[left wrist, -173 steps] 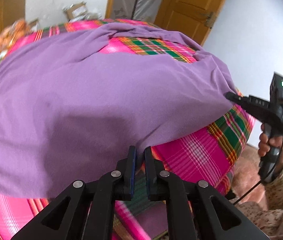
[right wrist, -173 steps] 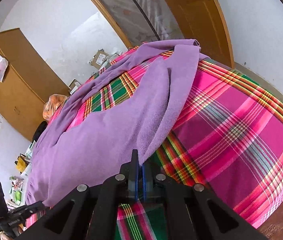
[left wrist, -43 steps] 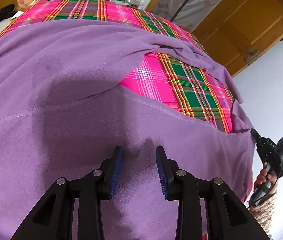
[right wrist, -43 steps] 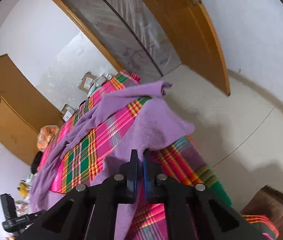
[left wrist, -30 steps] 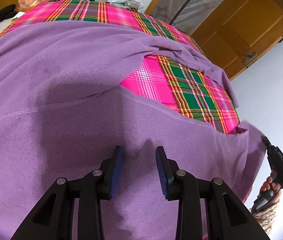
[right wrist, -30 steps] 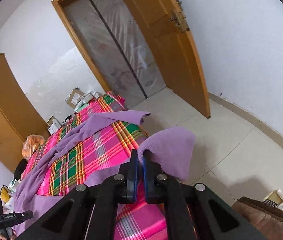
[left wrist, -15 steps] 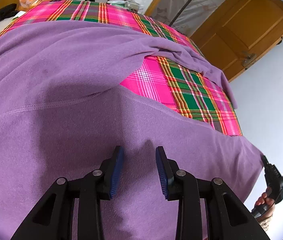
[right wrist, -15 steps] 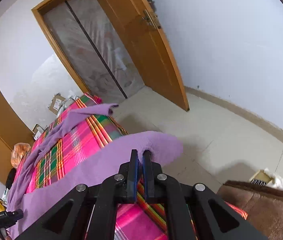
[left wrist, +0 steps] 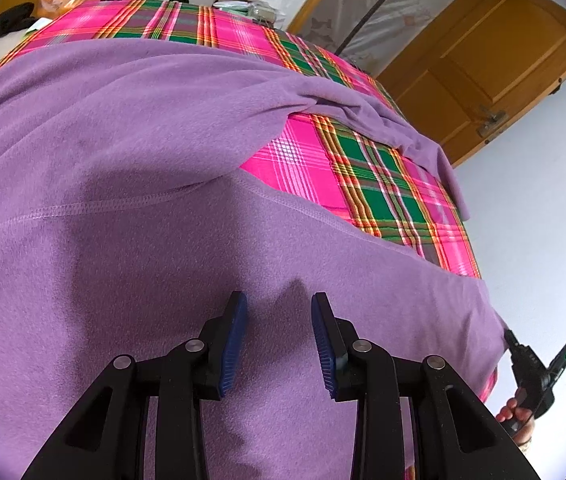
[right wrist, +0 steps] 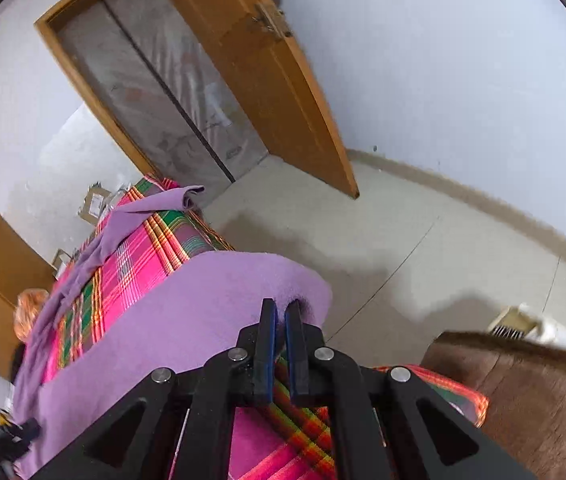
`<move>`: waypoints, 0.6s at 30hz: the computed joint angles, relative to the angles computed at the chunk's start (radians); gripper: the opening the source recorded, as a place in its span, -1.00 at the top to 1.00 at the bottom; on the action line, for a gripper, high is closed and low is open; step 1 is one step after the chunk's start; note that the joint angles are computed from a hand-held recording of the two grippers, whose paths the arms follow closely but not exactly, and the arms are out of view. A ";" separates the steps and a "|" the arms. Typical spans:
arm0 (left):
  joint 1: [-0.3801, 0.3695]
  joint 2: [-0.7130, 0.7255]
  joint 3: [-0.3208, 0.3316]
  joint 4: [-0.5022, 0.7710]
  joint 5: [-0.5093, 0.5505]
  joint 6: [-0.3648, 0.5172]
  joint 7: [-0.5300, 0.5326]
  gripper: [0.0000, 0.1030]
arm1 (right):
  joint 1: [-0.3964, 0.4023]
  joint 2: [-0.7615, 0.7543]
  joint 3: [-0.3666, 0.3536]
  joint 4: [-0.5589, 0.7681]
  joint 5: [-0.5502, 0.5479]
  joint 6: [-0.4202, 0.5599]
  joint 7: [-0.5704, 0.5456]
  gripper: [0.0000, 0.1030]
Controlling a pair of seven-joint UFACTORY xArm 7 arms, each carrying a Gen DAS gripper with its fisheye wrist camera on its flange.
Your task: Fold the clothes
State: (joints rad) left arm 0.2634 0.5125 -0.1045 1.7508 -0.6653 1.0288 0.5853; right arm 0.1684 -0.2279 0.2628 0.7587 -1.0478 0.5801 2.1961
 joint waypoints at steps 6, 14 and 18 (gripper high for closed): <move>0.007 0.005 -0.001 0.010 -0.005 0.020 -0.004 0.33 | 0.032 -0.007 0.023 0.047 0.081 0.163 -0.082 0.83; 0.027 0.010 0.007 0.030 -0.002 0.081 -0.013 0.33 | 0.091 0.125 0.000 0.186 0.088 0.147 -0.235 0.75; 0.041 0.014 0.025 0.047 0.015 0.099 -0.037 0.33 | 0.147 0.191 -0.011 0.297 0.060 0.207 -0.309 0.72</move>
State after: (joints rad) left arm 0.3039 0.5267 -0.0794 1.7981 -0.6508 1.1281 0.5485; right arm 0.3151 -0.0368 0.2516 1.0554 -0.9877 0.7867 1.8875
